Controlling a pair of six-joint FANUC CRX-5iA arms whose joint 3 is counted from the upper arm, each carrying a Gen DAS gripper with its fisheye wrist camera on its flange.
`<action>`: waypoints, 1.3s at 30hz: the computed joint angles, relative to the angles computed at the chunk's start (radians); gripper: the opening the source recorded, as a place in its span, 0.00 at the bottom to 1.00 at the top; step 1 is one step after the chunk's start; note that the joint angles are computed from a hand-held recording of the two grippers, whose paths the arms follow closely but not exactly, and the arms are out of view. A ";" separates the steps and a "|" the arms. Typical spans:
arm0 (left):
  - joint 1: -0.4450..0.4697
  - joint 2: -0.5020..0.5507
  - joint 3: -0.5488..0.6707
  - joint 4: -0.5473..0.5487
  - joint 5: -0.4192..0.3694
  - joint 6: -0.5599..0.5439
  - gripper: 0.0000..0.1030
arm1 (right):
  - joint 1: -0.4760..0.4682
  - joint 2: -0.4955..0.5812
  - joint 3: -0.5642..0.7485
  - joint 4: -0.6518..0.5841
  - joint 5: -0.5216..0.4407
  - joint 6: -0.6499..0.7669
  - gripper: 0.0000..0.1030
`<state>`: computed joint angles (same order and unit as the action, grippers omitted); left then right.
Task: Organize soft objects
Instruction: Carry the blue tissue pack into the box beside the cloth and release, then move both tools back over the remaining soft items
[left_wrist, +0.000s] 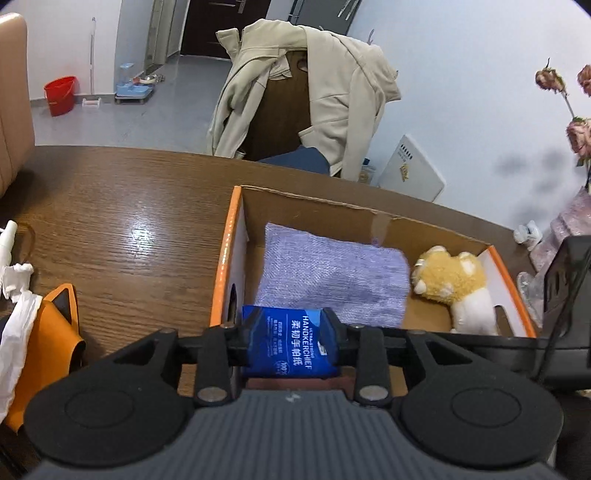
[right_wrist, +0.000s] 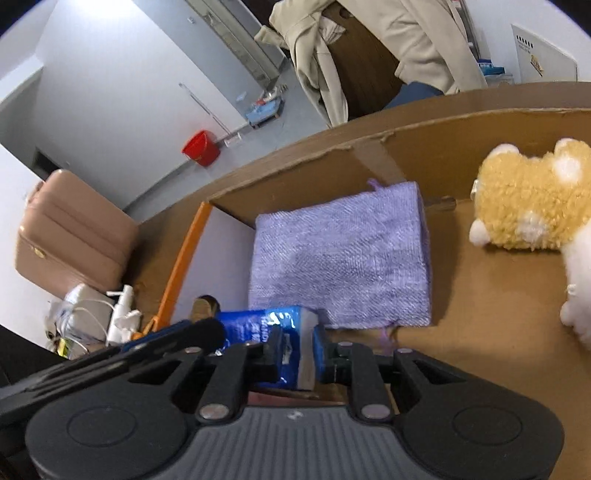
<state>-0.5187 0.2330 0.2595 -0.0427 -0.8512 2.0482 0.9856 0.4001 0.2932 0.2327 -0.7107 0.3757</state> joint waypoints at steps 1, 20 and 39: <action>-0.003 -0.005 0.002 -0.008 -0.004 0.004 0.33 | 0.007 -0.002 0.000 0.024 -0.011 -0.005 0.17; -0.274 -0.249 -0.019 -0.335 -0.110 0.187 0.45 | 0.301 -0.479 -0.416 0.627 -0.352 -0.394 0.40; -1.060 -0.405 -0.320 -0.966 -0.506 0.950 0.97 | 0.994 -0.426 -0.754 0.848 -0.843 -0.869 0.82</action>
<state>-1.5783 -0.1724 -0.0602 -1.0090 -1.3577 2.9983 1.9791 -0.0257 -0.4609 1.0811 -1.5538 -0.4937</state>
